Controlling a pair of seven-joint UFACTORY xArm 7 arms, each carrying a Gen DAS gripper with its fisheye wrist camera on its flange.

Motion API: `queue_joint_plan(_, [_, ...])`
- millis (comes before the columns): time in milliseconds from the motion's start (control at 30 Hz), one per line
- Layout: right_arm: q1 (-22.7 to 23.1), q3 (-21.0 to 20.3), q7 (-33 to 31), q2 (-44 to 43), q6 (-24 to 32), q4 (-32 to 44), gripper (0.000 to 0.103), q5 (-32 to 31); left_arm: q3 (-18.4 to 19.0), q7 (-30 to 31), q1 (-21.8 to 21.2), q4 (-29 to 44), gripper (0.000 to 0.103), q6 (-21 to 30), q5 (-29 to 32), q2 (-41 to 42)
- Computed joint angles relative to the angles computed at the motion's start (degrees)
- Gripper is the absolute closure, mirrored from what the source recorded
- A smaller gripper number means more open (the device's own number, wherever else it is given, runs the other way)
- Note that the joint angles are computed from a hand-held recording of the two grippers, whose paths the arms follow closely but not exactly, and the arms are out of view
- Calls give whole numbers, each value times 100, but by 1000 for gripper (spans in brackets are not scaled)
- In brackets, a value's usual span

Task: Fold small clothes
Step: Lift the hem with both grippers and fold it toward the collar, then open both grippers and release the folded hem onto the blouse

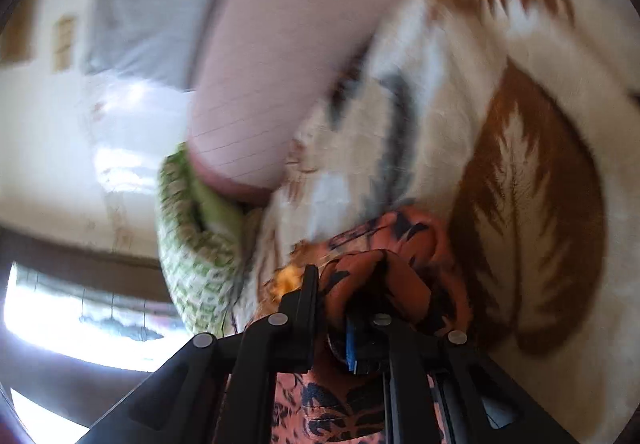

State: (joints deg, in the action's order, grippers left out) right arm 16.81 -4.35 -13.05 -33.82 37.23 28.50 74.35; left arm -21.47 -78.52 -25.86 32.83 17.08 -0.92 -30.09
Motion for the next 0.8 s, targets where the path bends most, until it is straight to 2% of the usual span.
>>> queue_joint_plan(67, [8, -130, -116, 367, 172, 107, 90, 88, 43, -187, -6, -221, 92, -458, -176, 116])
queue_joint_plan(133, [-41, -302, -579, 432, 429, 23, 90, 487, 78, -374, -62, -496, 88, -932, -347, 9])
queue_joint_plan(167, [-104, -362, -774, 381, 554, -43, 90, 674, 68, -462, -54, -609, 79, -1136, -399, -73])
queue_joint_plan(200, [-225, -373, -911, 169, 568, -178, 88, 765, -43, -611, 51, -749, 66, -1377, -414, -249])
queue_joint_plan(233, [-334, -333, -982, 20, 554, -257, 85, 803, -215, -756, 216, -850, 58, -1505, -389, -471])
queue_joint_plan(267, [-475, -360, -1017, -213, 586, -361, 81, 750, -374, -878, 381, -902, 44, -1523, -354, -677])
queue_joint_plan(300, [-613, -352, -948, -448, 557, -455, 65, 650, -679, -1108, 676, -929, 34, -1355, -306, -1082])
queue_joint_plan(333, [-750, -278, -723, -726, 482, -549, 37, 424, -870, -1276, 875, -917, 31, -1191, -238, -1370])
queue_joint_plan(367, [-889, -133, -400, -1065, 360, -631, 33, 49, -1034, -1411, 1033, -894, 28, -1061, -136, -1731])
queue_joint_plan(400, [-906, -57, -278, -1278, 282, -653, 34, -230, -1018, -1390, 1005, -864, 28, -1016, -33, -1900])
queue_joint_plan(467, [-831, 2, -90, -1585, 562, -540, 34, -961, -977, -1244, 866, -634, 27, -568, 157, -2056])
queue_joint_plan(500, [-790, 164, 121, -1701, 722, -457, 36, -1380, -949, -1073, 684, -422, 26, -161, 260, -2040])
queue_joint_plan(567, [-617, 542, 392, -1859, 845, -361, 40, -1939, -863, -662, 240, -162, 25, 102, 363, -1755])
queue_joint_plan(633, [-395, 1006, 692, -1882, 958, -291, 56, -2424, -797, -264, -247, 56, 25, 516, 343, -1380])
queue_joint_plan(700, [-174, 1292, 911, -1837, 997, -334, 61, -2719, -732, 74, -595, 292, 25, 656, 229, -701])
queue_joint_plan(800, [11, 1807, 1235, -1537, 819, -344, 62, -3251, -619, 213, -743, 403, 25, 461, 96, 12])
